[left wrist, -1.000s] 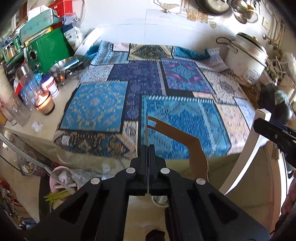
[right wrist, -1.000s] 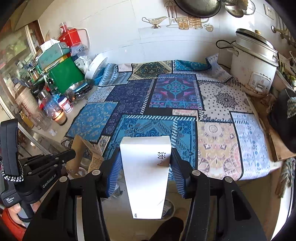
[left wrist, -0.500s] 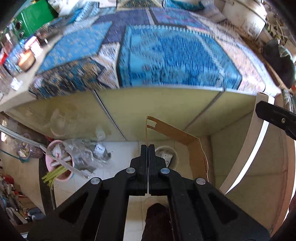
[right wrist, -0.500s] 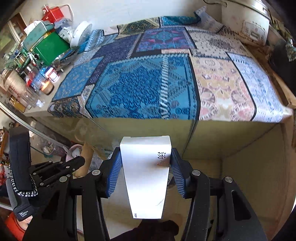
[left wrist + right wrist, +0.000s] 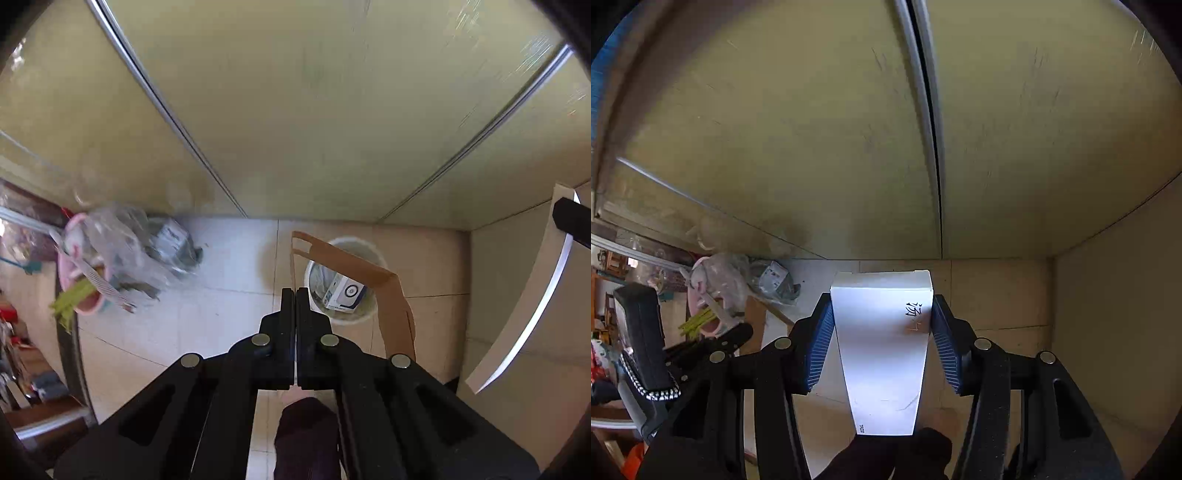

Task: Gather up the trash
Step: 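Carry the paper packet and cardboard strip down over the floor bin, then open both tools to drop the packet and cardboard into the bin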

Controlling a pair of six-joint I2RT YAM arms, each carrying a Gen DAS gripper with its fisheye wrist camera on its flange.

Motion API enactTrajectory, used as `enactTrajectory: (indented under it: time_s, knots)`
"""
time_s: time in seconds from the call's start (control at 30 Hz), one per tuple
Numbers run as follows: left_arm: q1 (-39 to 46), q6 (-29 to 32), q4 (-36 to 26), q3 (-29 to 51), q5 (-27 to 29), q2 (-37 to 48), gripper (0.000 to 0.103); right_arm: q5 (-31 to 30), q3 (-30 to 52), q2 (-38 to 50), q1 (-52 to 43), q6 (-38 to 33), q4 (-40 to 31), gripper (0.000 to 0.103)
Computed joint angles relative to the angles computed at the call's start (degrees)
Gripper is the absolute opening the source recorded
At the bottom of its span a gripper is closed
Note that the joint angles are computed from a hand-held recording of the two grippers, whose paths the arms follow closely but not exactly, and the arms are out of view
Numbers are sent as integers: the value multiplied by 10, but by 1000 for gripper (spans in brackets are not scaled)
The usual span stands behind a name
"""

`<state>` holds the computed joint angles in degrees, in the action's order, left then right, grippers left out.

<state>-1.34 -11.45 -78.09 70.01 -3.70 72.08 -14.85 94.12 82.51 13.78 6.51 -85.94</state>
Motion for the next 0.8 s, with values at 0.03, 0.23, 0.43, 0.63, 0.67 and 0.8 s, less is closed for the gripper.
enactTrajectory:
  time_s: [0.03,0.23,0.43,0.63,0.67,0.8]
  knots:
    - [3,1,41,-49,-2,-3,0,1,-63,-14,0,4,48,48]
    - [16,2,289,-269,16,45,0,0,-326,-19,16,36,302,48]
    - [-25,-25,527,-375,-15,180,0,1,-472,43,38,72,510,48]
    - [-65,-61,667,-390,-14,316,0,4,-510,91,67,109,612,48]
    - [-70,-68,673,-388,-7,325,0,3,-514,99,63,107,626,48]
    - [-75,-79,700,-392,19,340,0,6,-520,124,70,103,654,49]
